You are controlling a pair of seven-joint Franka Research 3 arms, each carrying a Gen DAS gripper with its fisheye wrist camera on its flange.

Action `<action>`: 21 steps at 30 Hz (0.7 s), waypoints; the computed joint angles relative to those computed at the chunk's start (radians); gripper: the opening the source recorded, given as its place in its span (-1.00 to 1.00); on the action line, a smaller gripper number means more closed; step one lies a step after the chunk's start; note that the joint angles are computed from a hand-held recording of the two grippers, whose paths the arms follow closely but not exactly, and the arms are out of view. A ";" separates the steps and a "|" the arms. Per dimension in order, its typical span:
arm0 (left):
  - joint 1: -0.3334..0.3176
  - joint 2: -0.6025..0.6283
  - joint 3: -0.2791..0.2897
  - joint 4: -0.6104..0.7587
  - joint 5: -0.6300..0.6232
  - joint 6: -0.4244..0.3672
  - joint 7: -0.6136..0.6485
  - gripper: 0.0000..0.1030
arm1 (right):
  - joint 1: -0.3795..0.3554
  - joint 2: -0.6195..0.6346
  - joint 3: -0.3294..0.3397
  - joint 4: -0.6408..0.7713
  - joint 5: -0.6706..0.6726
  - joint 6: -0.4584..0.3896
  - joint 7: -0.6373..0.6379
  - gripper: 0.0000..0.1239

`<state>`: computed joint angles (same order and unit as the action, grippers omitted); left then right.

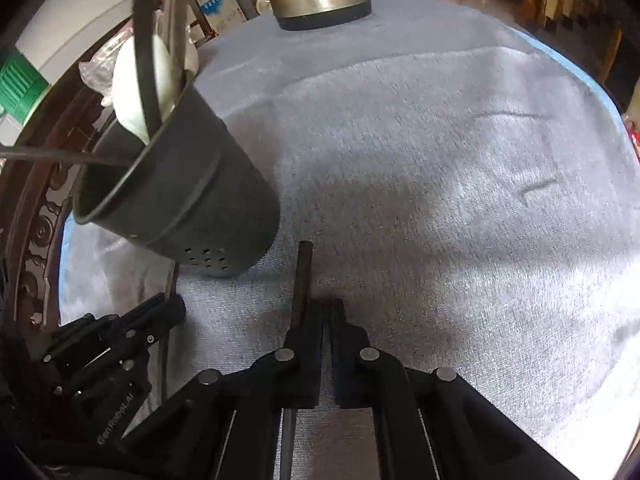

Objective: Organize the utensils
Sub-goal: 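Lift the chopstick upright with the left tool while the right tool lifts its own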

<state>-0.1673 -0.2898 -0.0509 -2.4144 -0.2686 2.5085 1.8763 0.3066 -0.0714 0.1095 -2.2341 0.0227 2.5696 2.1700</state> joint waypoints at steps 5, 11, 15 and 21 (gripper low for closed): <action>-0.013 -0.051 0.042 -0.035 -0.075 0.035 0.061 -0.90 | 0.004 -0.082 -0.006 -0.105 0.134 0.125 -0.071 -0.94; -0.017 -0.117 0.083 -0.062 -0.116 0.040 0.120 -0.90 | -0.008 -0.135 0.005 -0.131 0.164 0.121 -0.100 -0.93; -0.007 -0.151 0.092 -0.084 -0.110 0.028 0.115 -0.90 | 0.016 -0.136 -0.020 -0.124 0.308 0.081 -0.144 -0.88; -0.017 -0.184 0.121 -0.104 -0.136 0.030 0.137 -0.90 | -0.003 -0.086 0.019 -0.065 0.201 0.015 -0.073 -0.86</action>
<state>-0.1846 -0.4739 0.0704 -2.5185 -0.4048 2.5383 2.0130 0.3031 -0.1578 0.1288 -2.2991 0.2235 2.5850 2.0970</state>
